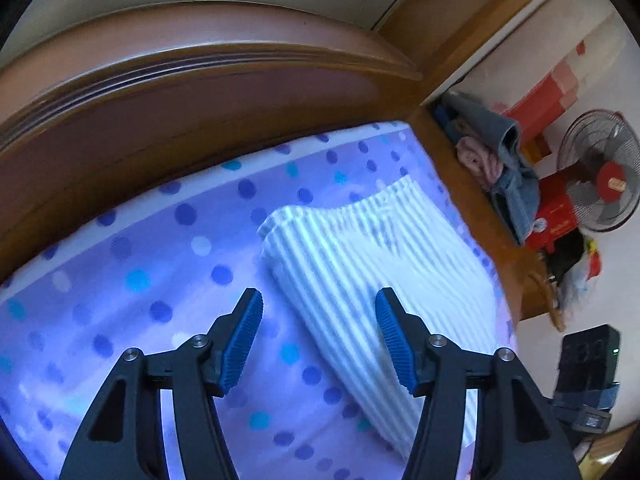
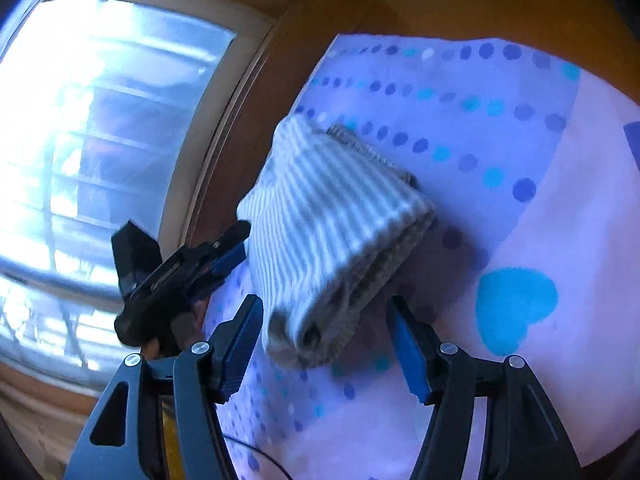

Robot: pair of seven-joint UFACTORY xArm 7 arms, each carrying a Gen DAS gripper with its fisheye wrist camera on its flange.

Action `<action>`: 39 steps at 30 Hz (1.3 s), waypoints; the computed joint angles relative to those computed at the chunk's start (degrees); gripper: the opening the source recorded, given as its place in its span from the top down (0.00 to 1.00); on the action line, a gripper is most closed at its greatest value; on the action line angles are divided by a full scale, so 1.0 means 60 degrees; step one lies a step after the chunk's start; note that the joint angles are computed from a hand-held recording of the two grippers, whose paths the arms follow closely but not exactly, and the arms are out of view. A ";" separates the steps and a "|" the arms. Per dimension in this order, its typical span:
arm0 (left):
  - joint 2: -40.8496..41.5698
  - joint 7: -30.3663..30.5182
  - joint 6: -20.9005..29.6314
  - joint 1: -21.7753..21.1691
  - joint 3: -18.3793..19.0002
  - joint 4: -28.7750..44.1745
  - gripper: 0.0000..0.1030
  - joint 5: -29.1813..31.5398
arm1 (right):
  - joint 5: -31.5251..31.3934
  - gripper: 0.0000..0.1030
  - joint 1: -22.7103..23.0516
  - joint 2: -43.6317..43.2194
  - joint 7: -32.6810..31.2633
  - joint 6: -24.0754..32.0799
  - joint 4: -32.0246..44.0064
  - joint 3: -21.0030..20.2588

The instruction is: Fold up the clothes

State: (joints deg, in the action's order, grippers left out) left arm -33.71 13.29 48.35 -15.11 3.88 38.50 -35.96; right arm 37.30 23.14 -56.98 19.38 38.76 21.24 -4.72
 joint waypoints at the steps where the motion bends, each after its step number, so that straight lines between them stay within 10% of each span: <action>1: 0.0112 0.0119 -0.0014 -0.0076 0.0088 0.0056 0.42 -0.0132 | -0.0113 0.38 -0.0112 0.0123 0.0131 -0.0191 0.0054 0.0256; 12: 0.1084 0.1010 -0.0143 -0.0268 0.0005 0.0460 0.41 -0.1336 | -0.0837 0.40 0.0106 0.1255 0.1746 -0.2094 -0.0069 0.1042; 17: 0.0913 0.1153 -0.0409 -0.0202 0.0002 0.0215 0.71 -0.1627 | -0.1160 0.59 0.0505 0.1593 0.1561 -0.2507 -0.0048 0.0657; 23: -0.0039 0.0424 -0.0708 -0.0055 -0.0214 -0.0196 0.82 -0.1535 | -0.1272 0.69 0.1209 0.1683 0.0120 -0.2367 0.0273 -0.0244; 30: -0.3299 -0.2679 -0.0198 0.0611 -0.1047 -0.1196 0.82 0.0369 | -0.0700 0.70 0.2491 0.2268 -0.3754 0.0640 0.2249 -0.2722; 39: -0.8124 -0.7288 0.2848 0.0663 -0.2340 -0.2478 0.82 0.1925 | -0.1216 0.70 0.3609 0.4755 -0.7880 0.5194 0.5662 -0.3694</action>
State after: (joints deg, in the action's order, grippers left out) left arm -82.46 -30.44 65.44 -11.13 -10.16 23.63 -24.41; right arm 30.01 44.79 -28.45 -27.90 69.93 55.21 -26.88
